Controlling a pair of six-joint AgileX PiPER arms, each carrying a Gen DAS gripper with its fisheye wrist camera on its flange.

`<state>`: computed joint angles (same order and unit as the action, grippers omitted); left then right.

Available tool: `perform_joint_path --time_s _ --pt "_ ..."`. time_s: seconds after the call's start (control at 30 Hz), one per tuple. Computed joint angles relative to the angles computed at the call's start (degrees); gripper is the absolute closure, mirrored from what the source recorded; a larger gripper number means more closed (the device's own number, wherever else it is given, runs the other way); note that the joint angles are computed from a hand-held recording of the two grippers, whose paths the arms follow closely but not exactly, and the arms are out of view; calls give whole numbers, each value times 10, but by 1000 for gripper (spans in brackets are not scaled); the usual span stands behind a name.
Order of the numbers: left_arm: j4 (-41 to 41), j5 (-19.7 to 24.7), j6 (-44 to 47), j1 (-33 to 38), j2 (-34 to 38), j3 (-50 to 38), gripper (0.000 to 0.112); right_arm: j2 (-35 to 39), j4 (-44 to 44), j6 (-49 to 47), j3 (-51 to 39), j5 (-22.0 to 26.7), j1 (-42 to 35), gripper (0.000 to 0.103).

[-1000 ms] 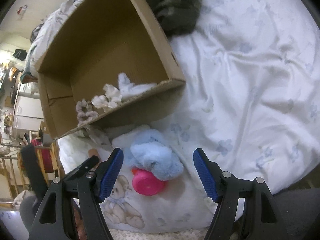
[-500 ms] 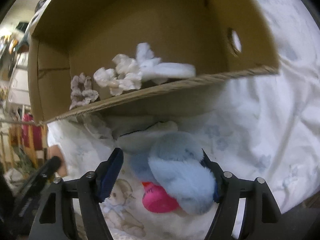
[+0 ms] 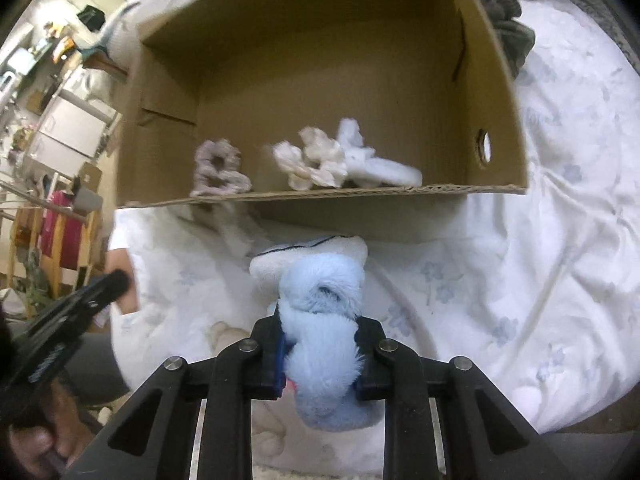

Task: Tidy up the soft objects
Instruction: 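Grasp the orange roll with the left tool while the right tool grasps the light-blue sock, then carry the roll and sock into the box and open both tools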

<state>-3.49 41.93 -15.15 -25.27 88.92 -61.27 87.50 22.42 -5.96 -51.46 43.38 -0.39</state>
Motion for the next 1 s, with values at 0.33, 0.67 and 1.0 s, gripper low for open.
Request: perform_joint_path --time_s 0.33,0.67,1.0 --pt "13 53 -3 -4 -28 -51 107 -144 155 -192 -14 97 -124 77" --pt "53 112 14 -1 -10 -181 107 -105 211 -208 -109 105 -142 77" --pt "66 125 38 -1 71 -296 107 -9 191 -188 -209 82 -129 77"
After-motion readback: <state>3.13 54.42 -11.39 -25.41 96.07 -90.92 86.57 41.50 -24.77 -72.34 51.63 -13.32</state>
